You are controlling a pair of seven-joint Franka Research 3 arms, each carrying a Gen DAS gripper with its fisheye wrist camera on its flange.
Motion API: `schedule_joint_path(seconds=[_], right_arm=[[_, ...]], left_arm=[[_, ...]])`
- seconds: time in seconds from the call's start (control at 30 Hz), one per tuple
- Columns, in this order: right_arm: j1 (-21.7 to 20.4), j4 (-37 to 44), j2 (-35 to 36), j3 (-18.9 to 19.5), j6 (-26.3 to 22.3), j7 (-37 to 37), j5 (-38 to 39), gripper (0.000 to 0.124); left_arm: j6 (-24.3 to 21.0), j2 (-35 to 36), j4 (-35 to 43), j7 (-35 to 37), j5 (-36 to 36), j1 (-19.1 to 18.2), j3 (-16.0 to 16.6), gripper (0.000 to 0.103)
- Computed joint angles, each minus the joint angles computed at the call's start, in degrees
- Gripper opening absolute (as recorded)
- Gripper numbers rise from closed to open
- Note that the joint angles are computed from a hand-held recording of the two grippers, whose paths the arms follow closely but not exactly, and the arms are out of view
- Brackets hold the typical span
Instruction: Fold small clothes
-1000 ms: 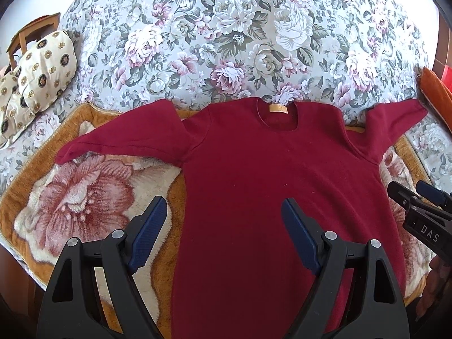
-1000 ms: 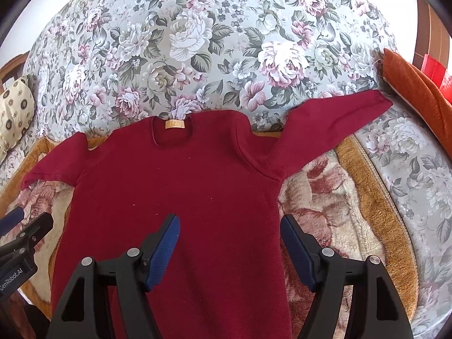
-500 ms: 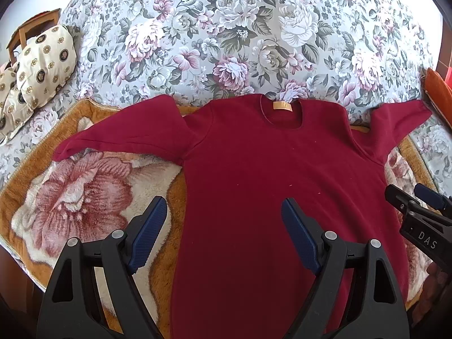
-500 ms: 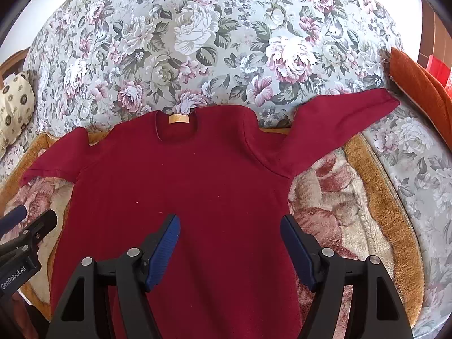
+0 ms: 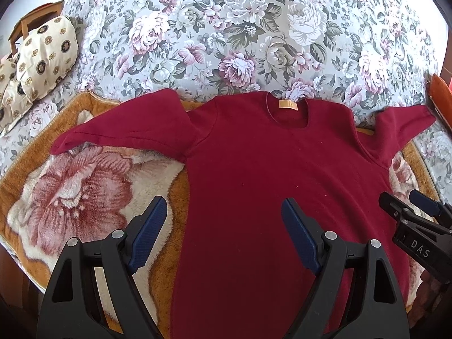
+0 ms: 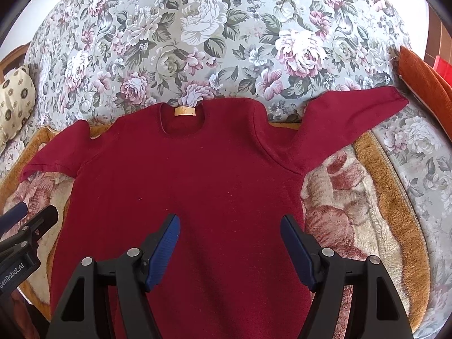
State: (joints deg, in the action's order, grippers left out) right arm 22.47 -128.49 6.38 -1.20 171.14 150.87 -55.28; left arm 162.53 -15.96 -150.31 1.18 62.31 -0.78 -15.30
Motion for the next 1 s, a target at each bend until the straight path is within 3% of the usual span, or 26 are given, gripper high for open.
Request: schedule_joint_path(seconds=[0.43,0.53,0.7,0.9,1.0], right_arm=[[4.3,4.8,5.5,-1.2,0.0,-6.3,5.9,0.071],[4.8,6.7,8.1,-0.4,1.4,-11.7,10.9,0.071],[3.6,11.2,13.0,4.5,1.8,-23.9,22.3,0.071],[5.3,18.8,19.1,6.7,0.7,-33.2,28.8,0.071],[6.7,22.9,21.9,7.1,-1.0,-36.6,31.5,0.071]], left_arm=[[2.7,0.9,-1.3,-1.1,1.0,3.0,2.5,0.084],[4.3,0.3,-2.6,-0.8,0.6,5.0,4.1,0.084],[8.4,-1.0,-5.1,0.0,0.1,11.0,7.0,0.084],[15.9,-0.2,-6.6,-0.4,1.4,23.2,9.7,0.084],[18.8,1.6,-6.1,2.2,-1.4,27.3,11.8,0.084]])
